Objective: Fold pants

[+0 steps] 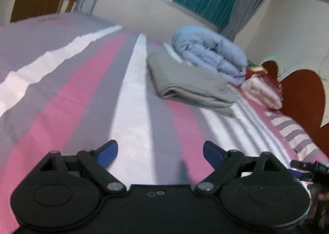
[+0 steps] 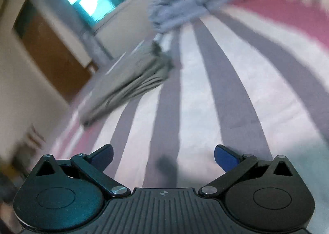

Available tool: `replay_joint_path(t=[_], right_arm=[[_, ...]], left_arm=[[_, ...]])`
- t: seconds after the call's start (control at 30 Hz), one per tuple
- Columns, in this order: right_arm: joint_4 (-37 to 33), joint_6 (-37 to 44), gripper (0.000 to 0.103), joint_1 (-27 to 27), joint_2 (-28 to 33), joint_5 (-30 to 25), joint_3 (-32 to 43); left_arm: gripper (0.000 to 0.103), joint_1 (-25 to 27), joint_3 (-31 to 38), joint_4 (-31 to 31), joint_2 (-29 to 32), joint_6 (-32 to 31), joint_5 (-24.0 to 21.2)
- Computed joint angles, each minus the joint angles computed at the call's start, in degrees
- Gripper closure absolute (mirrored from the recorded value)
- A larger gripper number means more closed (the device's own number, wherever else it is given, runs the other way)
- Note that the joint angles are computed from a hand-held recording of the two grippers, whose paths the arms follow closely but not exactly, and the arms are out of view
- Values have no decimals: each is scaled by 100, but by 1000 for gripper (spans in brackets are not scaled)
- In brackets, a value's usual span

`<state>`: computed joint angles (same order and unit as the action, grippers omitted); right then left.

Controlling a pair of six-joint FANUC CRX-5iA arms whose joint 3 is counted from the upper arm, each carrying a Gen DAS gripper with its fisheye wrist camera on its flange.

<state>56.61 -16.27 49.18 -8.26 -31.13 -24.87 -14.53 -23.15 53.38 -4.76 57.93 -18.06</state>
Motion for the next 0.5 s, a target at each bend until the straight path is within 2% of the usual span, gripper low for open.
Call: replay_joint_path(t=[0.03, 0.07, 0.13, 0.17, 0.2, 0.27, 0.33, 0.4, 0.5], right_arm=[[273, -114, 0, 284, 24, -440, 54], [571, -245, 0, 519, 13, -772, 50], [1312, -342, 0, 957, 33, -1418, 58], [1548, -495, 0, 1139, 26, -1676, 25], [1642, -692, 0, 1282, 1, -1790, -6], [1757, -1229, 0, 1630, 1, -2083, -76], [1843, -1135, 0, 1985, 232, -2671, 119], [1853, -1058, 0, 2163, 427, -2952, 322], [1973, -1044, 0, 2424, 486, -3216, 325]], left_arm=[[17, -121, -119, -159, -165, 54, 222], [14, -196, -172, -617, -363, 291, 390], [12, -231, -128, -1640, -654, 1269, 416], [12, -277, -158, -1749, -786, 1493, 358], [11, -279, -113, -2159, -908, 1925, 183], [11, -377, 240, -3419, -991, 3063, -263], [11, -660, 408, -4513, -1139, 3804, -284], [11, -1004, 705, -5755, -1215, 4648, -413], [11, -1324, 729, -6284, -1382, 4927, -469]])
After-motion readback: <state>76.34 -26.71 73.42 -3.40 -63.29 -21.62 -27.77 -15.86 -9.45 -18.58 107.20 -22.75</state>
